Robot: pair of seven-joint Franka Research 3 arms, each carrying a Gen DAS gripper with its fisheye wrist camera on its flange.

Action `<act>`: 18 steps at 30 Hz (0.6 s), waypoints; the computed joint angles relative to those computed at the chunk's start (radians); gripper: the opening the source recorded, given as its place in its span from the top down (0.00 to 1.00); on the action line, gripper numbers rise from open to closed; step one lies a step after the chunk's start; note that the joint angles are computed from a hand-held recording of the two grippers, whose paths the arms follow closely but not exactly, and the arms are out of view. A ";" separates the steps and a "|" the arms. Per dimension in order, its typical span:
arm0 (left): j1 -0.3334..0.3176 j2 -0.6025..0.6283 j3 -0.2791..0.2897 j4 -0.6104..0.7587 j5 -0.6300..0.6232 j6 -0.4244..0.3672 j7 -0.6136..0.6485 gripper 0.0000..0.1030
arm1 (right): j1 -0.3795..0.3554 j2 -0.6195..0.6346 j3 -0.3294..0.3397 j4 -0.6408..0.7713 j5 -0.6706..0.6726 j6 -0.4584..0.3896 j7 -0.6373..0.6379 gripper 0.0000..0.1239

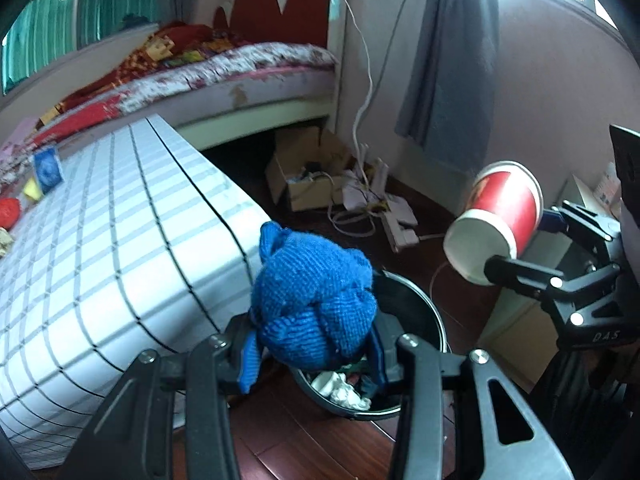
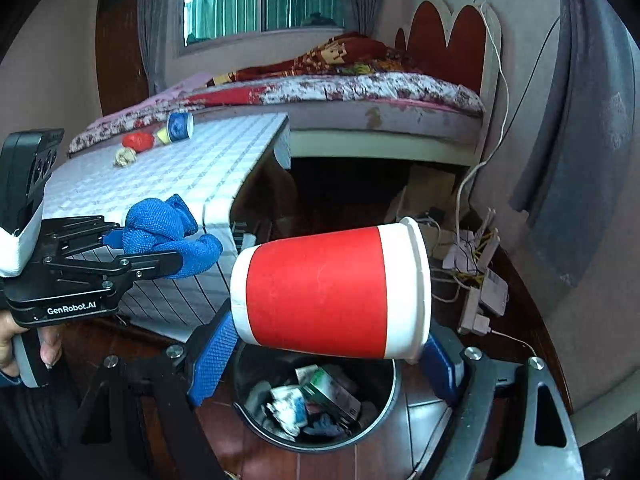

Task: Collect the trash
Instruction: 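Lift the blue bundle and red cup and carry them over the bin, then open both tools over the bin to drop bundle and cup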

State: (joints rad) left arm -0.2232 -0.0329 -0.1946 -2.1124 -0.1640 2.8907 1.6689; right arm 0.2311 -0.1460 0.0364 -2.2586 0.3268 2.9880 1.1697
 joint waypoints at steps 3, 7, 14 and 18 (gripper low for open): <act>-0.006 0.025 -0.004 0.022 -0.084 -0.038 0.068 0.57 | 0.010 0.018 -0.021 0.002 0.026 -0.025 -0.059 0.33; 0.001 0.060 -0.019 0.044 -0.118 -0.073 0.100 0.57 | 0.009 0.057 -0.029 0.020 0.068 -0.065 -0.130 0.33; 0.029 0.143 -0.058 0.118 -0.154 -0.160 0.141 0.52 | -0.015 0.157 -0.018 0.093 0.131 -0.165 -0.251 0.32; 0.038 0.174 -0.062 0.120 -0.160 -0.160 0.091 0.01 | -0.021 0.224 -0.047 0.112 -0.217 -0.191 0.052 0.18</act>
